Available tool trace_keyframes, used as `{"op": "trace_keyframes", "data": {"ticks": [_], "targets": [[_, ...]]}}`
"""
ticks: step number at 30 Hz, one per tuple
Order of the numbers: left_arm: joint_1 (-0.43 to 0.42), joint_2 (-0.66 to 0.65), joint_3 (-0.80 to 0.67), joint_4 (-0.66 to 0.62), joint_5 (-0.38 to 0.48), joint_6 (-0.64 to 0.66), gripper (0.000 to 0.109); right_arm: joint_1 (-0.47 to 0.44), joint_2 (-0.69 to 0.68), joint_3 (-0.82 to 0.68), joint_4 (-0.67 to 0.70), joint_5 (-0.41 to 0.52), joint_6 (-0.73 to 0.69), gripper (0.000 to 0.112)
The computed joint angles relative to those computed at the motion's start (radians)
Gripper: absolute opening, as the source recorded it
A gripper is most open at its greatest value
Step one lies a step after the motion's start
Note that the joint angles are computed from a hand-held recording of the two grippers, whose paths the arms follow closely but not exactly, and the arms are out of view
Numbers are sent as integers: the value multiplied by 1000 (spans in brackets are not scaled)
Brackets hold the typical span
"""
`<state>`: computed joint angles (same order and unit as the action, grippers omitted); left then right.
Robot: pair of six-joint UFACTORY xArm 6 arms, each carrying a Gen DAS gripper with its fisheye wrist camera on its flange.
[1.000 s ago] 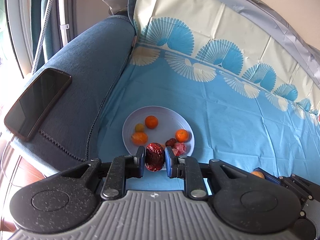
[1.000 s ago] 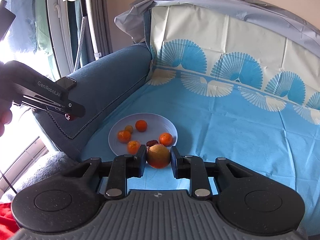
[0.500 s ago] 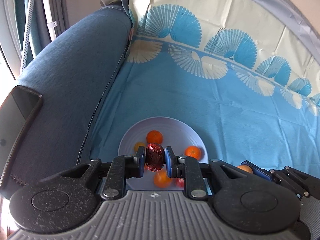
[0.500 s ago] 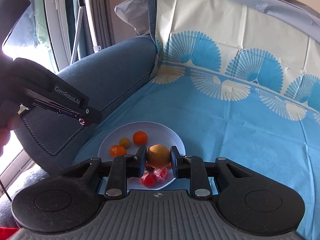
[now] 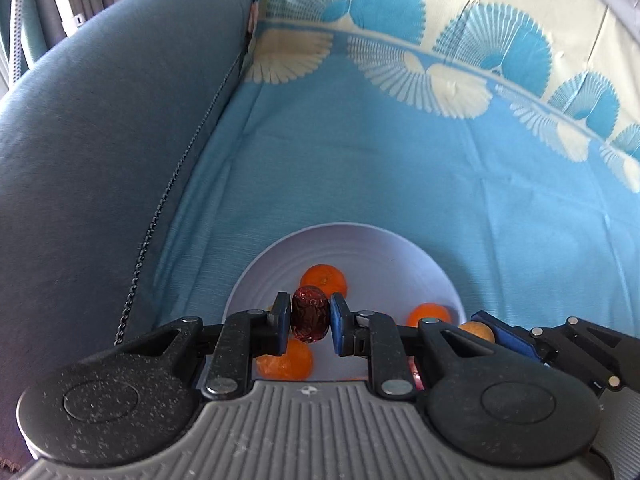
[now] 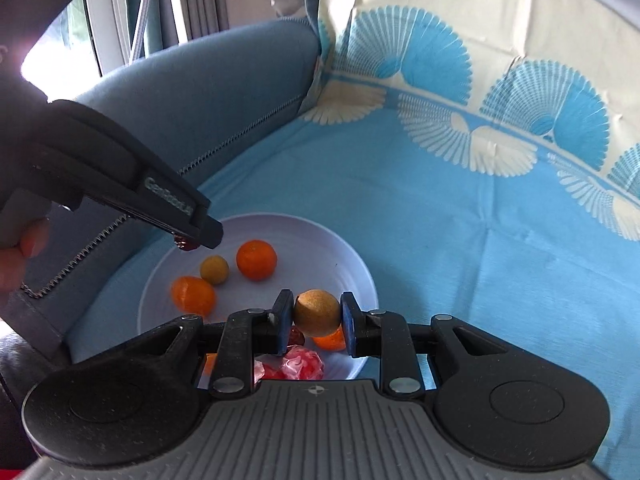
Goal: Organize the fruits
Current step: 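Carry jujube and longan to the plate and open both tools over it, then lift both tools away from the plate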
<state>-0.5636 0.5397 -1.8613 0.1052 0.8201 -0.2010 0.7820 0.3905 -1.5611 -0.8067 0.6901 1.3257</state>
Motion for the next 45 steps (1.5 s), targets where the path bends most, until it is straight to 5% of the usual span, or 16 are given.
{"op": "trace_keyframes", "data": {"ticks": [5, 6, 7, 8, 9, 11, 22, 29, 34, 45], "targets": [[0, 54, -54, 0, 20, 38, 24, -16, 44, -31, 46, -20, -56, 28], [2, 57, -60, -21, 22, 62, 43, -19, 49, -36, 62, -22, -80, 31], [3, 56, -61, -31, 22, 72, 78, -17, 53, -45, 61, -10, -86, 48], [3, 42, -42, -15, 5, 54, 94, -14, 51, -49, 39, 3, -72, 69], [4, 10, 7, 12, -36, 20, 102, -7, 44, -46, 13, 15, -49, 78], [8, -61, 108, 3, -116, 34, 103, 6, 18, -25, -9, 27, -21, 87], [-32, -464, 492, 94, -35, -66, 103, 196, -171, 77, -27, 287, 228, 100], [-67, -647, 651, 207, -31, -176, 103, 294, -181, 35, -30, 441, 239, 102], [-87, -709, 699, 263, -28, -224, 103, 337, -197, 28, -29, 502, 238, 102], [-85, -743, 720, 164, -49, -182, 103, 396, -206, 1, -77, 609, 240, 102]]}}
